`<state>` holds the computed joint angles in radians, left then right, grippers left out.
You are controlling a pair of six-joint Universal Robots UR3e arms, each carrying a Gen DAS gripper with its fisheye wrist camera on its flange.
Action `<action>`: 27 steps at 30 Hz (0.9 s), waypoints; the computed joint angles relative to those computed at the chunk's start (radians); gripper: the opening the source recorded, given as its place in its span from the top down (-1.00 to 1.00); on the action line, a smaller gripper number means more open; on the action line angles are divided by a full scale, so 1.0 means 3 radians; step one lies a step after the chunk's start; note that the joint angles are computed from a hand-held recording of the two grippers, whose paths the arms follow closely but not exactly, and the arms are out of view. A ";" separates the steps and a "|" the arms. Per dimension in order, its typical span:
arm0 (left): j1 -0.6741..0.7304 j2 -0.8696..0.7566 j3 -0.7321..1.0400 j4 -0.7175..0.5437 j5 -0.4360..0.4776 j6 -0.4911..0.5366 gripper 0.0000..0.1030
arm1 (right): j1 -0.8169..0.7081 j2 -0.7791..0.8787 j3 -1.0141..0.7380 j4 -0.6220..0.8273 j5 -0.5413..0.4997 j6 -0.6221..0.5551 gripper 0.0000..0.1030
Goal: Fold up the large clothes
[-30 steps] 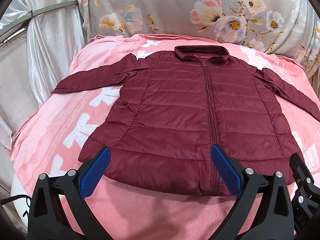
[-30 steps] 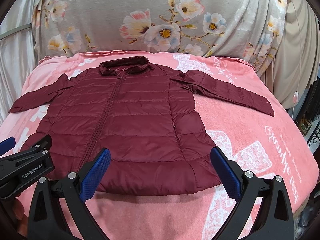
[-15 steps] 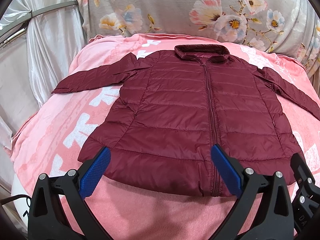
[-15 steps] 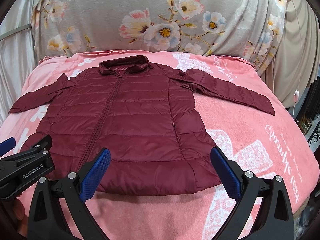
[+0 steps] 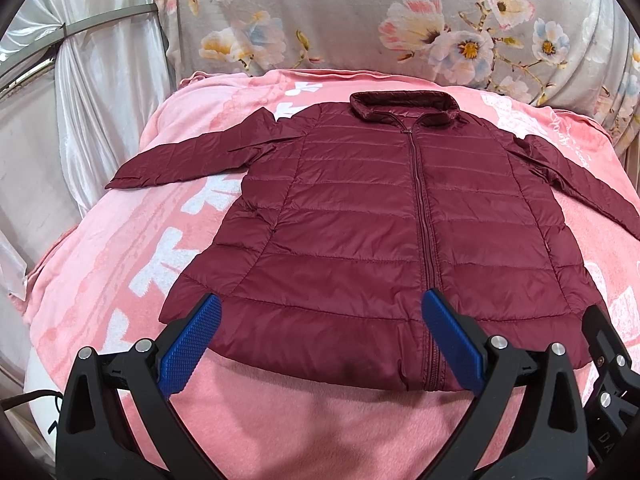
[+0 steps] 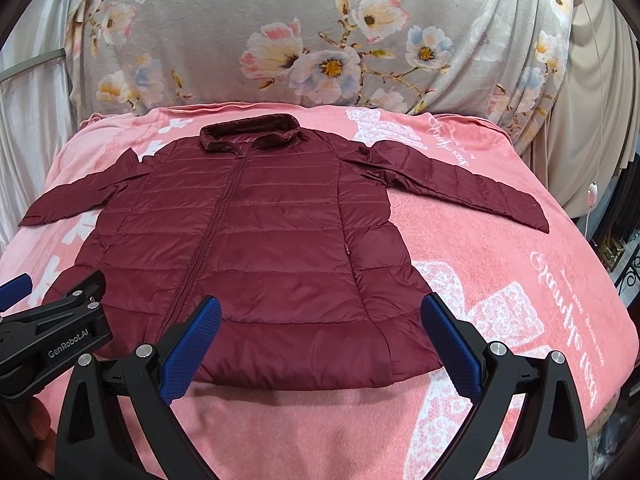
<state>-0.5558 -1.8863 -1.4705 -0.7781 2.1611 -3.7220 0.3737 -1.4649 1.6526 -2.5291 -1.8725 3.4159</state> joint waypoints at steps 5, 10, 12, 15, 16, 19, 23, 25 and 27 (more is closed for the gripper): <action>0.0030 0.0044 -0.0077 0.0052 -0.0020 0.0032 -0.90 | 0.0001 -0.0009 -0.0015 0.0010 0.0002 -0.0011 -0.90; 0.0044 0.0059 -0.0087 0.0043 -0.0022 0.0038 -0.90 | 0.0007 -0.0016 -0.0022 0.0024 0.0014 -0.0012 -0.90; 0.0086 0.0131 -0.0141 0.0043 -0.0045 0.0073 -0.90 | 0.0015 -0.0010 -0.0023 0.0022 0.0013 -0.0011 -0.90; 0.0071 0.0139 -0.0113 -0.0003 -0.0033 0.0057 -0.90 | 0.0014 -0.0006 -0.0018 0.0017 0.0019 -0.0009 -0.90; 0.0089 0.0166 -0.0140 -0.0001 -0.0043 0.0070 -0.90 | 0.0016 -0.0005 -0.0020 0.0018 0.0016 -0.0004 -0.90; 0.0029 0.0077 -0.0045 -0.0041 -0.0004 0.0020 -0.90 | 0.0025 0.0007 -0.0018 0.0012 0.0008 0.0004 -0.90; 0.0039 0.0097 -0.0071 -0.0028 -0.0010 0.0036 -0.90 | 0.0023 0.0010 -0.0013 0.0002 0.0008 0.0002 -0.90; 0.0023 0.0069 -0.0042 -0.0035 0.0001 0.0019 -0.90 | 0.0022 0.0010 -0.0009 -0.0002 0.0012 0.0002 -0.90; 0.0049 0.0112 -0.0097 -0.0017 -0.0015 0.0042 -0.90 | 0.0026 0.0013 -0.0012 0.0001 0.0007 0.0001 -0.90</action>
<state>-0.5410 -1.8526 -1.4996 -0.7832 2.1565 -3.7092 0.3816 -1.4610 1.6491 -2.5289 -1.8704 3.4163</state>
